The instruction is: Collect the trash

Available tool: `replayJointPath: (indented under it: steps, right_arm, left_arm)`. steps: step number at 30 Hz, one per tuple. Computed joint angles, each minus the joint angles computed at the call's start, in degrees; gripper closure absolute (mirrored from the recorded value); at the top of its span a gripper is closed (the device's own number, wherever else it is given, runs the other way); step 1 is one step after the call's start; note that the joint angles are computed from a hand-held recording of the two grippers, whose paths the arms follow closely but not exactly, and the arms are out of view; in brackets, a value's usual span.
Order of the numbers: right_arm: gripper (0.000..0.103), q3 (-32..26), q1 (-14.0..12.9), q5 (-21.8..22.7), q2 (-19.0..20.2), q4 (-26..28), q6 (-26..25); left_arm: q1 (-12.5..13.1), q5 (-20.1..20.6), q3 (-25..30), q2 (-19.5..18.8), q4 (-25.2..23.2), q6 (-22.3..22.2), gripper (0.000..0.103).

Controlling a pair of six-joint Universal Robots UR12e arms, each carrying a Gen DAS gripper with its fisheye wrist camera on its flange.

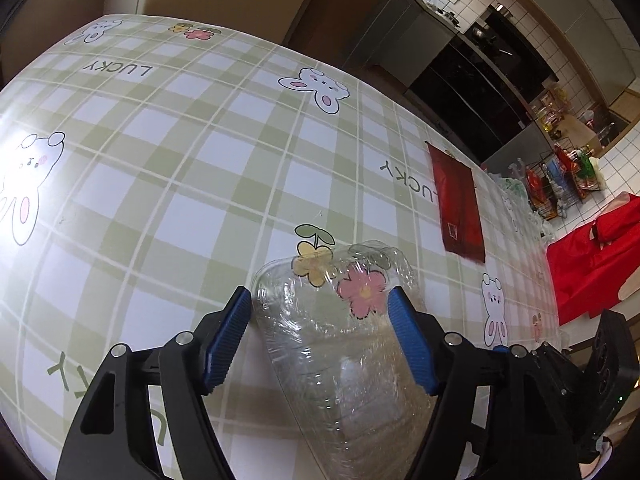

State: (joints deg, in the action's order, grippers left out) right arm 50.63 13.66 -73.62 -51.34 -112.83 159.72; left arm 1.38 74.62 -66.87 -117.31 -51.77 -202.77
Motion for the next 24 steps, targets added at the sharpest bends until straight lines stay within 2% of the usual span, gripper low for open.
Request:
replayJointPath:
  steps: [1,2,3,6,7,12,14,15,16,19,22,24]
  right_arm:
    - [0.006,0.1,0.1,-0.3,-0.1,-0.4,0.0]
    - [0.006,0.3,0.1,-0.5,-0.2,-0.8,0.2]
    - [0.006,0.6,0.1,-0.5,-0.3,-1.1,0.4]
    - [0.006,0.9,-0.1,0.1,-0.4,-1.5,1.4]
    - [0.006,1.1,-0.1,0.1,-0.5,-1.7,1.9]
    - [0.006,2.1,-0.1,0.2,-0.9,-2.8,3.3]
    - [0.006,2.5,-0.2,0.2,-1.1,-3.3,3.7]
    - [0.006,2.6,-0.2,0.3,-1.2,-3.4,3.8]
    - [0.006,2.6,-0.2,0.3,-1.2,-3.4,3.8]
    - [0.006,2.3,-0.1,-0.1,-1.2,-3.2,3.1]
    - [0.006,2.2,-0.2,0.3,-1.1,-2.8,3.2]
    - [0.006,2.1,-0.3,0.8,-1.0,-2.5,3.4]
  left_arm:
    - [0.4,-1.2,-0.5,0.1,1.0,-1.0,0.062]
    - [0.9,-4.1,-1.8,0.4,3.8,-3.1,0.083]
    - [1.1,-4.6,-2.1,0.6,4.2,-3.3,0.088]
    - [0.1,-1.1,-1.2,0.8,2.6,1.8,0.1]
    - [0.2,-2.1,-1.2,0.9,2.5,2.0,0.103]
    - [0.8,-3.8,-1.2,0.9,1.7,-1.7,0.103]
    - [0.6,-3.1,-0.9,0.9,1.1,0.0,0.098]
    - [0.3,-2.4,-0.6,0.9,0.6,1.8,0.095]
    - [-0.2,-1.4,-0.1,0.8,0.0,4.5,0.088]
    - [-2.2,4.0,1.5,0.2,-1.6,16.4,0.071]
    - [-3.4,7.9,2.8,-0.7,-2.3,25.3,0.067]
    - [-3.3,7.5,3.5,-1.1,-2.7,28.4,0.065]
